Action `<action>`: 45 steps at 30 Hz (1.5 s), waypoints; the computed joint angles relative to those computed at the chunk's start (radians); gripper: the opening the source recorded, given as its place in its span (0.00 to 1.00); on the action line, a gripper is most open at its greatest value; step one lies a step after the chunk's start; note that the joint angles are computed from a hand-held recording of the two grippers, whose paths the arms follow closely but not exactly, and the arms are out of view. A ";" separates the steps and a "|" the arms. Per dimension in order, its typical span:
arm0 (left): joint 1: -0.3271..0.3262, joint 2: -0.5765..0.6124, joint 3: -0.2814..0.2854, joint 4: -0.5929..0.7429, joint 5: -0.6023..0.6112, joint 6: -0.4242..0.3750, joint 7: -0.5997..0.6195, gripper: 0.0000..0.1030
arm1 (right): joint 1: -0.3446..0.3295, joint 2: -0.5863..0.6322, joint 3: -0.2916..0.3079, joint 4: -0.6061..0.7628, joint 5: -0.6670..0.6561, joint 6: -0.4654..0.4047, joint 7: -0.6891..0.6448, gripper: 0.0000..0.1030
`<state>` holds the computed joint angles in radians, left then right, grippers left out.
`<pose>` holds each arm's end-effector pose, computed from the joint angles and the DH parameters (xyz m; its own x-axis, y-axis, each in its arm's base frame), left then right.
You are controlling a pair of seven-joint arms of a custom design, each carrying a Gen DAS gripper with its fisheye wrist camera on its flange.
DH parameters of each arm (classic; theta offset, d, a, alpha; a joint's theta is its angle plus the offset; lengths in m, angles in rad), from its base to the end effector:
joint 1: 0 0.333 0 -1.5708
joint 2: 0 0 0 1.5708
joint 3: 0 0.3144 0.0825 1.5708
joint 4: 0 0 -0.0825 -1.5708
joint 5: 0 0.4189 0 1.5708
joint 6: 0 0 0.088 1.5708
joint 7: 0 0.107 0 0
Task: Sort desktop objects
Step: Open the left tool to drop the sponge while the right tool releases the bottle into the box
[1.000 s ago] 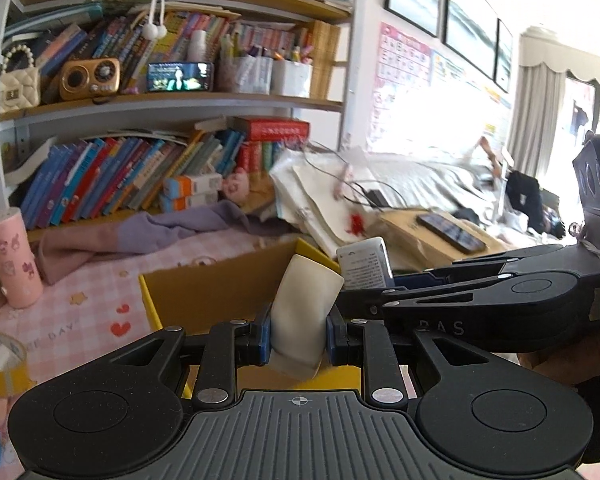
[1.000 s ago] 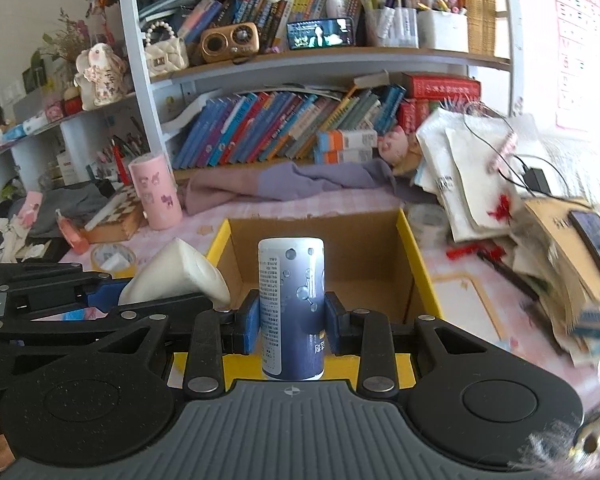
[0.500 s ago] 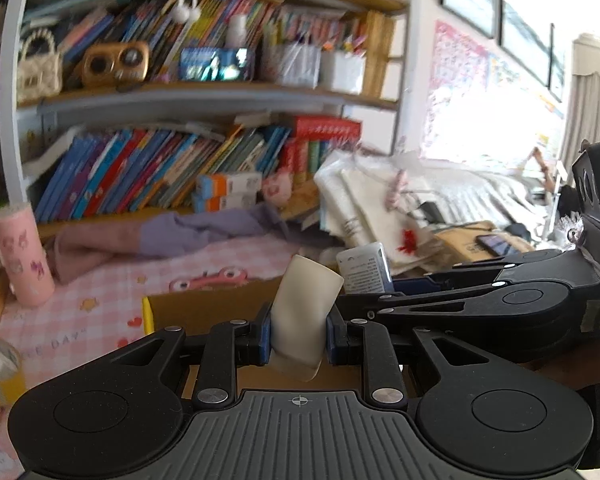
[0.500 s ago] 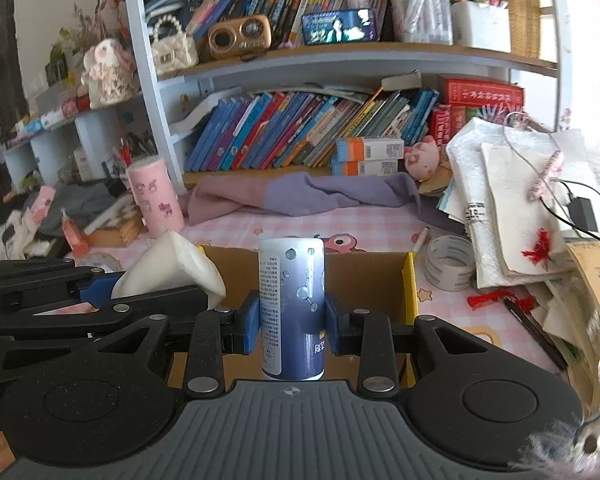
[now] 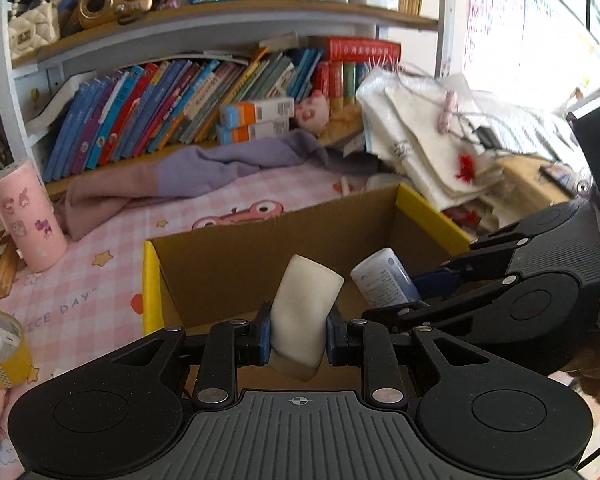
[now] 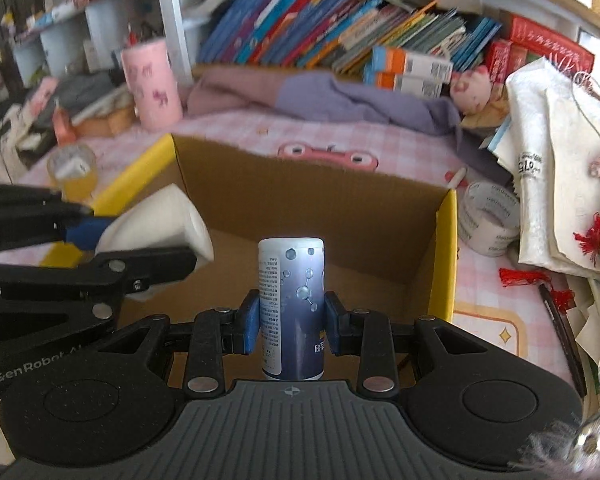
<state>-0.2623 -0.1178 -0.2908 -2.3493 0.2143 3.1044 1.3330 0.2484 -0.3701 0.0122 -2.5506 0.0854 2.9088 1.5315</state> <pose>0.4692 -0.3143 0.4567 -0.5053 -0.8627 -0.0208 -0.5487 0.3398 -0.7639 0.4754 0.1216 0.4623 0.2377 -0.9705 -0.0394 -0.7311 -0.1520 -0.6651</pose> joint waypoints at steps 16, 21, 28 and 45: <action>0.030 0.020 -0.018 0.026 0.203 -0.094 -0.191 0.23 | 0.010 0.030 -0.008 0.040 0.022 -0.124 -0.099 0.29; 0.027 0.010 -0.014 0.023 0.217 -0.109 -0.228 0.26 | 0.009 0.028 -0.006 0.038 0.036 -0.119 -0.107 0.29; 0.164 -0.046 -0.104 0.005 0.551 -0.052 -0.566 0.55 | -0.012 -0.002 0.013 -0.015 0.024 0.004 -0.060 0.32; 0.406 -0.255 -0.305 -0.113 0.682 0.110 -0.768 0.72 | -0.131 -0.167 0.142 -0.154 -0.087 0.175 0.213 0.42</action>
